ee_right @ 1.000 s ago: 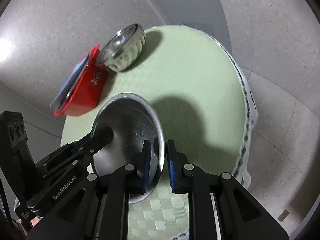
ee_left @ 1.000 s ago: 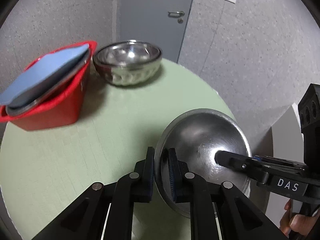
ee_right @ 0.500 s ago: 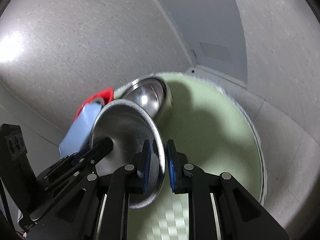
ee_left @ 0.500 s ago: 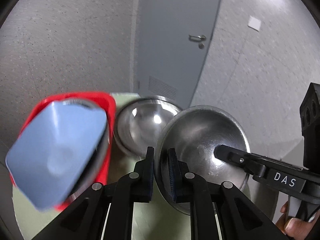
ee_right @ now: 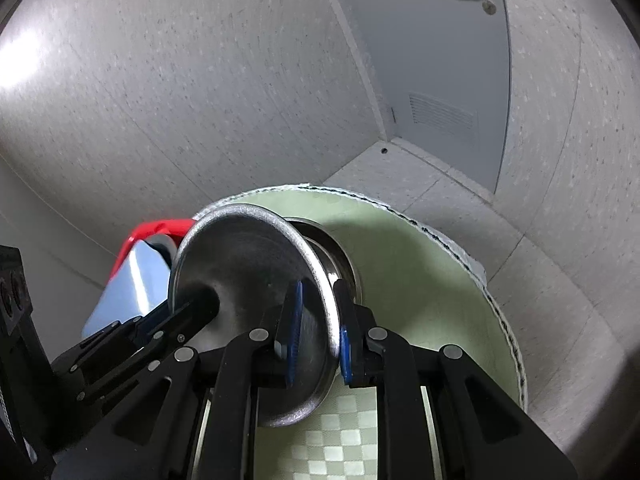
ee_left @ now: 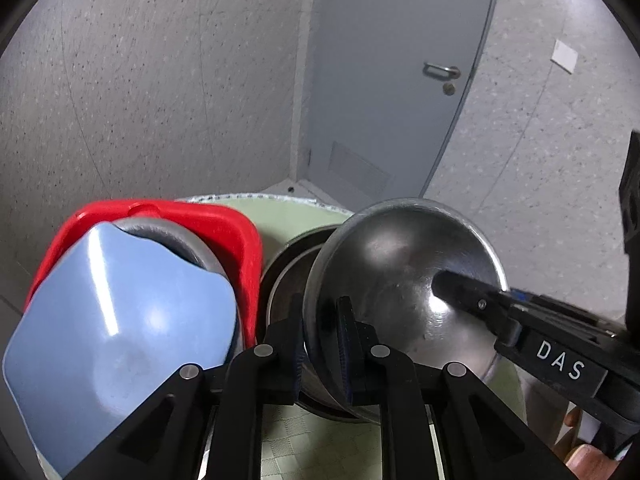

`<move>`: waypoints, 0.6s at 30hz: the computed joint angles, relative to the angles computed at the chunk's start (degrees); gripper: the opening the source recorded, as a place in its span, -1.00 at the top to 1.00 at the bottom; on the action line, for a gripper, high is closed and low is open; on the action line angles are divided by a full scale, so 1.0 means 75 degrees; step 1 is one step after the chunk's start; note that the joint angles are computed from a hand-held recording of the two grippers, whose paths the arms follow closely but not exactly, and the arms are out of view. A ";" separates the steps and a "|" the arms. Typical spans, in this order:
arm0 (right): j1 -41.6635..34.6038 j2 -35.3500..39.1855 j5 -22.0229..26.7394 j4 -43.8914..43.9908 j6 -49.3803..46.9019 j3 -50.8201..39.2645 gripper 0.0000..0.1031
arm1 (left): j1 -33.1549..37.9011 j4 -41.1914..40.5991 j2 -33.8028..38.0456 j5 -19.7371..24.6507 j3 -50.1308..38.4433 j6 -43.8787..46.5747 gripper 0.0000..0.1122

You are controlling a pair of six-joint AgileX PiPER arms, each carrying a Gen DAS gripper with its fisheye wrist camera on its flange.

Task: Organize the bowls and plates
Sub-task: 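Carry the held steel bowl onto the bowl beside the red basin, then open both grippers to release the nested steel bowl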

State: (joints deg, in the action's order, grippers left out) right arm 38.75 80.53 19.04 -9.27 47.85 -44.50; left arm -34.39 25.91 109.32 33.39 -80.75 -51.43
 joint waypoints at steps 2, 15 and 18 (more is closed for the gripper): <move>0.0088 0.0135 0.0135 -0.0455 0.0341 -0.0128 0.70 | 0.0070 -0.0224 0.0316 0.0112 -0.0378 0.0221 0.80; 0.0552 0.0743 0.1022 -0.2316 0.1560 -0.0700 0.64 | 0.0052 -0.0520 0.1151 0.0700 -0.1648 0.0342 0.35; 0.0527 0.0663 0.1013 -0.2183 0.1509 -0.0649 0.64 | 0.0002 -0.0540 0.1149 0.0698 -0.1637 0.0314 0.26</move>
